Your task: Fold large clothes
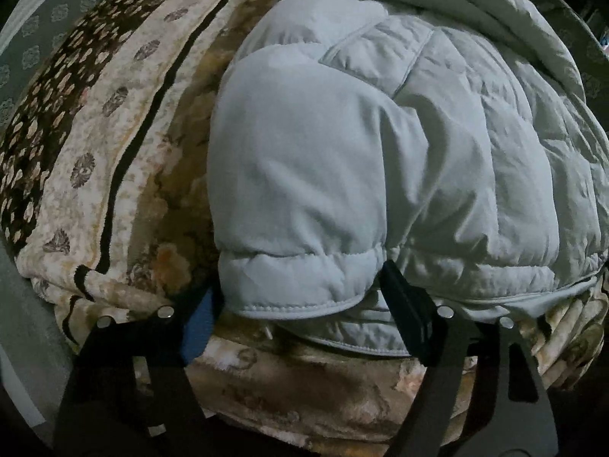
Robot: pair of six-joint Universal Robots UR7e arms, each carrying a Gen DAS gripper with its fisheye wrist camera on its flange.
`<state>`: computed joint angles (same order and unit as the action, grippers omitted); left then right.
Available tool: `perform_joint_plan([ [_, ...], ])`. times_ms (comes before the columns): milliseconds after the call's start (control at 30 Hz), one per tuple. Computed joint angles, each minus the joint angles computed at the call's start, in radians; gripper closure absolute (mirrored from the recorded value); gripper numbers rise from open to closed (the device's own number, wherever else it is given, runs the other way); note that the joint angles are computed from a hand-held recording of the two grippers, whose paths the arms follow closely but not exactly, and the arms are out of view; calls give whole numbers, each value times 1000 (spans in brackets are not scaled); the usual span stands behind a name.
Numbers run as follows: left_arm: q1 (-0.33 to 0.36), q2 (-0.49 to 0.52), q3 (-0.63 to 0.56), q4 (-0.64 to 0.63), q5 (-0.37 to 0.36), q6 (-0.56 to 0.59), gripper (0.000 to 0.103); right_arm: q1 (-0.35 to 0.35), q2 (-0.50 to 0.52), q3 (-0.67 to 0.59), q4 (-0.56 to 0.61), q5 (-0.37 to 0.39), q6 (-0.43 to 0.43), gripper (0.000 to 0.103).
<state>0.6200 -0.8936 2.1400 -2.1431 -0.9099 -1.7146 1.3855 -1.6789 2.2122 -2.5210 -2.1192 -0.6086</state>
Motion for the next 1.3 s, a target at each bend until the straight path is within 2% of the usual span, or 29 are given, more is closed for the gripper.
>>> perform_joint_plan([
  [200,-41,-14,-14,62,10,-86,22,-7,-54,-19,12,35,14,17],
  [300,-53,-29,-11,78,36,-127,22,5,-71,-10,-79,37,-15,17],
  [367,-53,-36,-10,78,40,-129,19,-2,-78,-18,-122,66,3,15],
  [400,-49,-31,-16,78,37,-120,19,-8,-72,-29,-118,83,24,14],
  [467,-43,-15,-31,90,34,-104,19,-38,-62,-57,-36,133,90,10],
  [533,-44,-6,-30,94,32,-90,20,-48,-23,-74,33,139,129,8],
  [600,-41,0,-35,80,34,-69,24,-40,8,-60,27,82,96,7],
  [700,-39,9,-42,53,41,-33,38,-23,39,-34,-30,29,26,8],
  [767,-48,18,-51,47,44,-9,54,-20,44,-34,-17,29,8,25],
  [800,-52,23,-52,40,48,1,57,-19,42,-37,-1,35,-1,47],
  [833,-60,23,-53,40,48,1,65,-17,37,-38,14,47,-8,59],
  [867,-63,22,-51,32,52,6,72,-21,34,-28,5,57,-28,66],
  [900,-68,20,-50,27,58,6,75,-15,25,-28,13,73,-42,78],
  [967,-81,16,-53,33,73,1,88,-10,4,-29,24,103,-46,83],
  [1000,-94,10,-52,41,79,-13,91,-7,-18,-32,37,138,-46,85],
  [1133,-141,-33,-37,42,135,-53,93,2,-91,-51,83,269,-60,87],
  [1300,-205,-85,-35,140,246,-128,94,20,-193,-52,78,403,-114,94],
])
